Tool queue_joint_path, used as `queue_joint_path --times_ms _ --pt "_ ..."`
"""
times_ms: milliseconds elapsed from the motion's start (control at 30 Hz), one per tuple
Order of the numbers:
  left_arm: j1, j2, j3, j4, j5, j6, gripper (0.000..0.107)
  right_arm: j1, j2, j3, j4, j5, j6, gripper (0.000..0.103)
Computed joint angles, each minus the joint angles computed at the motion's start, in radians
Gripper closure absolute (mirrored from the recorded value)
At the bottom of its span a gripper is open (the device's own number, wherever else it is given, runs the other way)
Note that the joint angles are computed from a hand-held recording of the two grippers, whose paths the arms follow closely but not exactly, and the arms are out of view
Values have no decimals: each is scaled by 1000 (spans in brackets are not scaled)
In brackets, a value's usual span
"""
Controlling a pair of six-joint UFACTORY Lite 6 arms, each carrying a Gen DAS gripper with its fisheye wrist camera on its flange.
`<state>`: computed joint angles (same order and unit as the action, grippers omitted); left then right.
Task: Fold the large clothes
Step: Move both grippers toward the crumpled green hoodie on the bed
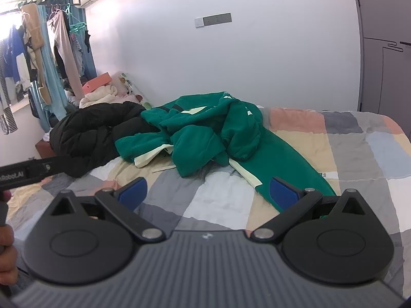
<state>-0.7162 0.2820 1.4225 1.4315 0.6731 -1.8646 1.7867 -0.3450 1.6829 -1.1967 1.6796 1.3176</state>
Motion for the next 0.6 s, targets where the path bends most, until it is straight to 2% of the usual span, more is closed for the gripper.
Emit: queue_joint_path --times_ms 167,300,467,600 --pt "20 14 6 -45 -33 73 4 -26 -5 -18 25 -19 -6 0" --pt "67 48 33 -29 -91 70 4 -124 2 -13 83 -101 -48 0" --pt "150 143 138 4 -174 61 4 -343 35 1 178 -282 -104 0" --pt "225 269 308 -120 -234 224 4 -561 95 48 308 -448 -187 0"
